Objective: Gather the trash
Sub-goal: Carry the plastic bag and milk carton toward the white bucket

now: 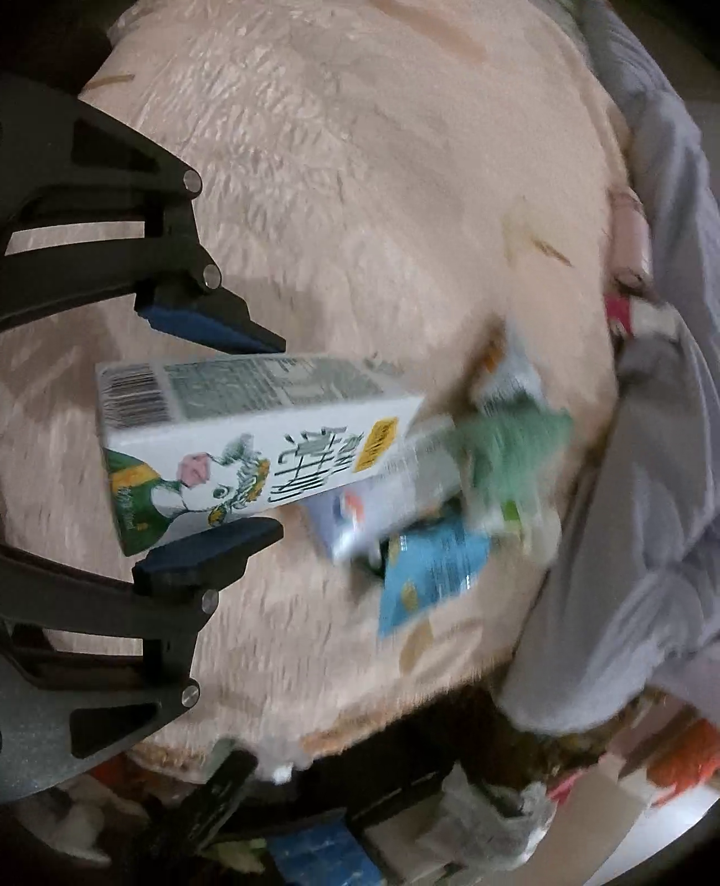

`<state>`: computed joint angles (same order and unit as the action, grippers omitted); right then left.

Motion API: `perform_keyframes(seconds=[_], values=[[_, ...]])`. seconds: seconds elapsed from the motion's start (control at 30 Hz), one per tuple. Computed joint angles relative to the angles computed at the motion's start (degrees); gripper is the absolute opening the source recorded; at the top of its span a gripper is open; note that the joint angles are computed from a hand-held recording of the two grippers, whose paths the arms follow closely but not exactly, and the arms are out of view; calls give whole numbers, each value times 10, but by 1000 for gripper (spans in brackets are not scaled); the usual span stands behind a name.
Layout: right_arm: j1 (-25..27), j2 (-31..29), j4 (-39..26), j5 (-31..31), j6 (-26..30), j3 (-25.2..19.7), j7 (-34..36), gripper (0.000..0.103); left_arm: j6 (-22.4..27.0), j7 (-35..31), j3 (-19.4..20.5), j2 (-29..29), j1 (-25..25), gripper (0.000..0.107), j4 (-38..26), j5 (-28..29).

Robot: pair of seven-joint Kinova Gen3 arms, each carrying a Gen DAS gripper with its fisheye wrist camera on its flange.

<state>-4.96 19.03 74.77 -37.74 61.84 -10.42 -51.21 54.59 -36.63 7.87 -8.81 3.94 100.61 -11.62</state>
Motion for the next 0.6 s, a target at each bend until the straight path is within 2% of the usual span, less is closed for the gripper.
perform_keyframes(seconds=[0.2, 0.37, 0.6], values=[[25, -9, 5, -4, 1, 12, 6, 25, -12, -17, 20, 20, 27, 56, -48, 1], [49, -14, 10, -6, 2, 24, 6, 25, -40, -52, 15, 43, 52, 55, -74, 48], [74, -14, -3, 24, 3, 45, 4, 25, -59, -93, 23, 121, 98, 55, -152, 71]])
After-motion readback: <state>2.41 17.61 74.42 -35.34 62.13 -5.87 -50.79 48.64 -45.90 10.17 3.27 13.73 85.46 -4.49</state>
